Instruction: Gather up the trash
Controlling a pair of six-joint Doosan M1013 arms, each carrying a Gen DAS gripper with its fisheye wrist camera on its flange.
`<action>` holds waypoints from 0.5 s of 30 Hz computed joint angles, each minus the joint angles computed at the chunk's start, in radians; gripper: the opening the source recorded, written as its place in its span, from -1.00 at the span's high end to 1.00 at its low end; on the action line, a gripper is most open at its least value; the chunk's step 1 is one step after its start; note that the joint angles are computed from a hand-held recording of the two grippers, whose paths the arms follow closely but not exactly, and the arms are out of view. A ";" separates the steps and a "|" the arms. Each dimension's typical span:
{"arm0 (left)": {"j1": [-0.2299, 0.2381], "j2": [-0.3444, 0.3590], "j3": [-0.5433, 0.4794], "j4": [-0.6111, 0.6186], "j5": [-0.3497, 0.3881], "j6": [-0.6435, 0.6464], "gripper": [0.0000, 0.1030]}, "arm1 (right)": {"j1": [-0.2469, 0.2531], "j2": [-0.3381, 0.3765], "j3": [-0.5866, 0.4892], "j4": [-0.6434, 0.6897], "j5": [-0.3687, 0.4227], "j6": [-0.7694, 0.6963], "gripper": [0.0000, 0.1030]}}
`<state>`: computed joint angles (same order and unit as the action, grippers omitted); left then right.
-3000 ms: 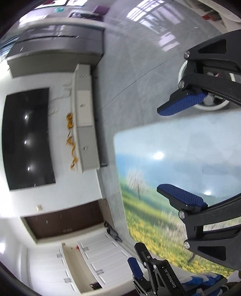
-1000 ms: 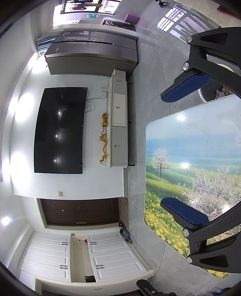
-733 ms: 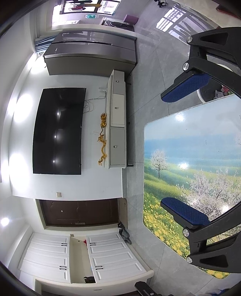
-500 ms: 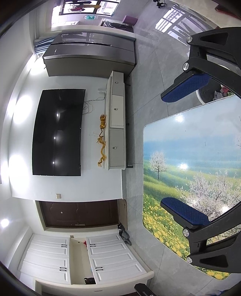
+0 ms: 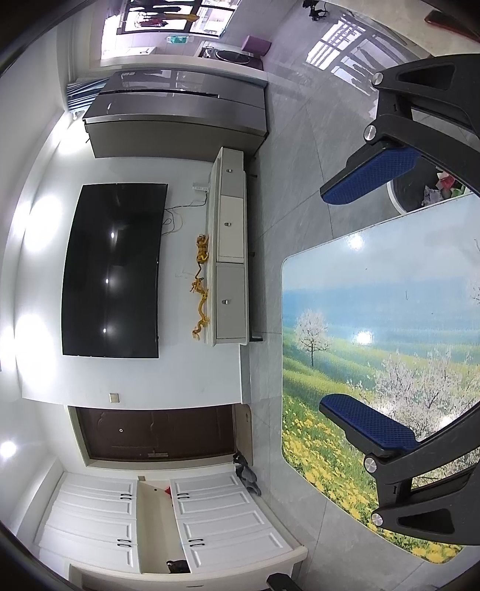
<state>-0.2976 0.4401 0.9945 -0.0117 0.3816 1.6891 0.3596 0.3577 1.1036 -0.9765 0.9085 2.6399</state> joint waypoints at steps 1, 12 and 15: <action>0.000 0.000 -0.001 0.004 0.002 -0.003 -1.00 | 0.000 0.000 0.001 -0.001 0.001 0.001 -1.00; 0.000 0.013 -0.016 0.010 0.032 -0.006 -1.00 | -0.003 0.000 0.004 0.001 0.012 0.002 -1.00; -0.001 0.014 -0.020 0.012 0.038 -0.009 -1.00 | -0.005 -0.001 0.005 0.001 0.015 0.001 -1.00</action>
<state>-0.2983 0.4544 0.9749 0.0005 0.4197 1.6806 0.3549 0.3565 1.1086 -0.9756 0.9234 2.6408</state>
